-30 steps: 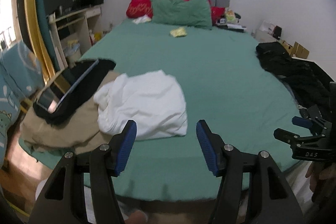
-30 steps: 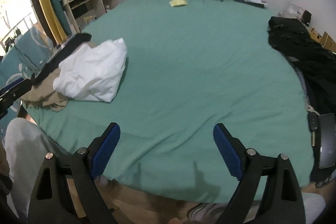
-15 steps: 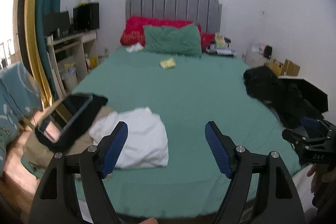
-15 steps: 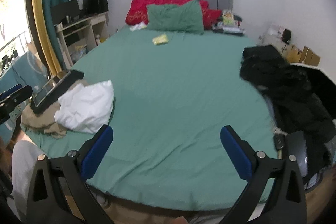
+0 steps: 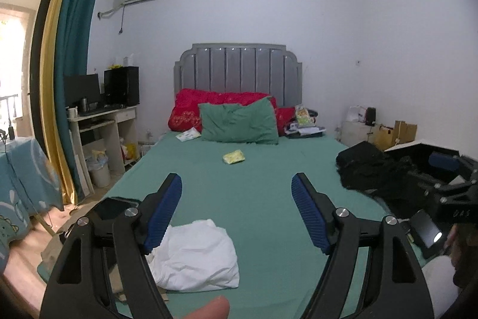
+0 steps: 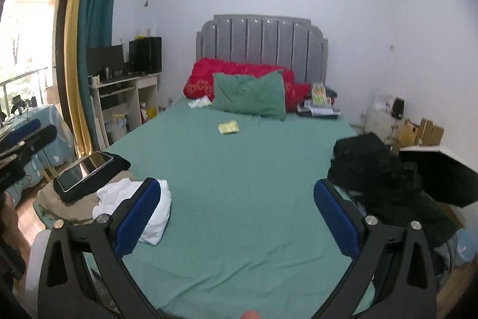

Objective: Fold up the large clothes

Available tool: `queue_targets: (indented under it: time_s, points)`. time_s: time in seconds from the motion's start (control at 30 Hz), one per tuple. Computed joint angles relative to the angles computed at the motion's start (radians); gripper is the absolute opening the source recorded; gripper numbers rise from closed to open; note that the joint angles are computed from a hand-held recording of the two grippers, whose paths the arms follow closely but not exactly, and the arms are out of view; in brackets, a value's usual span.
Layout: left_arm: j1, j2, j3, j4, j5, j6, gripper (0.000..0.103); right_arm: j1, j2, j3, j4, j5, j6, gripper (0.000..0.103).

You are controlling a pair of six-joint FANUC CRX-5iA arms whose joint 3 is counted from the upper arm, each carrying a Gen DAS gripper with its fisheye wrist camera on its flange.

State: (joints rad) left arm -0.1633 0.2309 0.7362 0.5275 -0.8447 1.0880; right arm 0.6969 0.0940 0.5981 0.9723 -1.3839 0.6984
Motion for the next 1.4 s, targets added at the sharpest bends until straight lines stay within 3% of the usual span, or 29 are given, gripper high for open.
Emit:
queue_targets:
  time_s: [0.1, 0.23, 0.5, 0.63, 1.4]
  points:
    - [-0.002, 0.034, 0.041, -0.045, -0.059, 0.052, 0.079, -0.019, 0.008, -0.01, -0.027, 0.011, -0.022, 0.101]
    - [-0.004, 0.028, 0.009, -0.078, -0.033, 0.063, 0.079, -0.042, 0.015, -0.038, -0.061, 0.027, -0.022, 0.101]
    - [0.012, 0.075, 0.044, -0.058, -0.092, 0.094, 0.079, -0.059, 0.015, -0.075, -0.101, 0.057, -0.01, 0.101]
    - [0.001, 0.087, 0.064, -0.104, -0.111, 0.121, 0.079, -0.067, 0.015, -0.081, -0.117, 0.059, -0.009, 0.101]
    - [0.0, 0.084, 0.054, -0.094, -0.072, 0.125, 0.079, -0.083, 0.015, -0.09, -0.151, 0.063, -0.004, 0.101]
